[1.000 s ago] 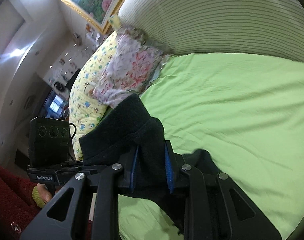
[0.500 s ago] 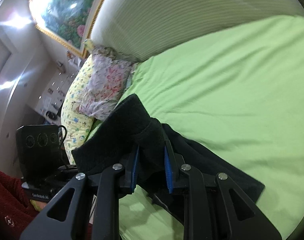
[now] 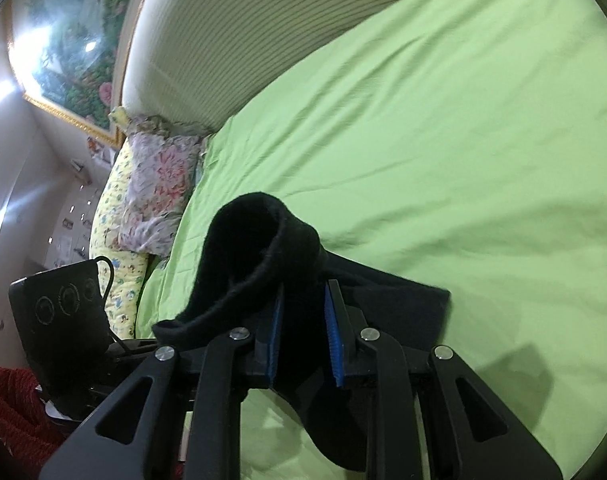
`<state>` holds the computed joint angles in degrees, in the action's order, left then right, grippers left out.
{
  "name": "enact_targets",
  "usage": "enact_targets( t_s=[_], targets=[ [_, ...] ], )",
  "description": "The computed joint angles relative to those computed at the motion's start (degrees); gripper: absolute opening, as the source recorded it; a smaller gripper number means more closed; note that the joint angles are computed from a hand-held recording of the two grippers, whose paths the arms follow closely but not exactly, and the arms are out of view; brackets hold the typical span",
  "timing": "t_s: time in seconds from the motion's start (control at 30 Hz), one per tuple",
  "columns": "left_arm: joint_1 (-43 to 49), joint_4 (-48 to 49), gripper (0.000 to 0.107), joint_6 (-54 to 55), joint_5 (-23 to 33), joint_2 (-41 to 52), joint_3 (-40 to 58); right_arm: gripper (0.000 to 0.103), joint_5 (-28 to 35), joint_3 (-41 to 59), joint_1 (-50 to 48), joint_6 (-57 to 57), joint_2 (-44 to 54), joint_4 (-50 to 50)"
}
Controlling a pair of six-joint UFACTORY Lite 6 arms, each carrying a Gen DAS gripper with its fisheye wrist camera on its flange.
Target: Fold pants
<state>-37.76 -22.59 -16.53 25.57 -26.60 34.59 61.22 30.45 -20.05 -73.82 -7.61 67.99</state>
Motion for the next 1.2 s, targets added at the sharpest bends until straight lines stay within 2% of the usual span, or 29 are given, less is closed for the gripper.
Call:
enact_targets(
  t_s=[0.1, 0.17, 0.2, 0.27, 0.33, 0.37, 0.4, 0.47, 0.57, 0.63, 0.77, 0.9, 1.0, 1.1, 1.2],
  targets=[
    [1.52, -5.50, 0.028, 6.95, 0.50, 2.03, 0.62, 0.023, 0.06, -1.16, -2.26, 2.05, -0.55, -1.60],
    [2.10, -8.56, 0.037, 10.85, 1.08, 3.00, 1.17, 0.023, 0.01, -2.22, -4.12, 4.32, -2.83, -2.88],
    [2.89, -11.44, 0.046, 13.92, 1.72, 3.39, 1.32, 0.023, 0.14, -2.47, -4.85, 5.13, -3.67, -3.28],
    [4.34, -17.28, 0.049, 19.85, 3.30, 3.14, 1.07, 0.023, -0.22, -3.25, -6.05, 7.60, -6.52, -4.21],
    [4.32, -17.19, 0.052, 20.35, 3.98, 3.46, 1.68, 0.028, -1.59, -3.85, -6.97, 11.22, -9.82, -6.03],
    [4.82, -18.00, 0.052, 21.39, 4.52, 3.20, 1.56, 0.036, -2.13, -3.94, -7.60, 12.23, -10.49, -6.69],
    [5.90, -18.73, 0.053, 22.07, 5.98, 1.38, 0.60, 0.052, -2.83, -4.22, -7.85, 13.87, -11.78, -7.44],
    [8.42, -20.80, 0.055, 24.50, 8.22, 0.49, 0.29, 0.072, -3.77, -5.09, -8.81, 16.52, -15.29, -8.58],
    [12.20, -21.88, 0.056, 26.70, 11.52, -2.84, -0.64, 0.075, -2.51, -6.24, -11.74, 19.17, -20.75, -9.64],
    [14.85, -20.18, 0.061, 26.25, 13.99, -6.50, -1.35, 0.076, -1.52, -6.58, -12.66, 21.89, -23.59, -10.56],
    [22.89, -18.26, 0.065, 27.06, 19.92, -12.18, -2.29, 0.079, -1.71, -7.31, -10.60, 27.98, -29.55, -13.27],
    [35.17, -18.91, 0.067, 31.81, 26.20, -14.36, -2.73, 0.086, -7.28, -7.85, -1.17, 38.46, -36.03, -16.87],
    [45.94, -20.35, 0.067, 38.16, 30.18, -13.71, -3.42, 0.086, -15.16, -6.55, 10.71, 51.02, -38.93, -24.66],
    [53.17, -21.14, 0.070, 42.53, 32.19, -12.56, -4.25, 0.086, -23.18, -4.40, 24.67, 68.93, -39.89, -38.50],
    [55.85, -21.08, 0.071, 43.70, 31.01, -10.62, -4.76, 0.088, -26.26, -1.73, 34.24, 86.92, -35.56, -54.95]
  ],
)
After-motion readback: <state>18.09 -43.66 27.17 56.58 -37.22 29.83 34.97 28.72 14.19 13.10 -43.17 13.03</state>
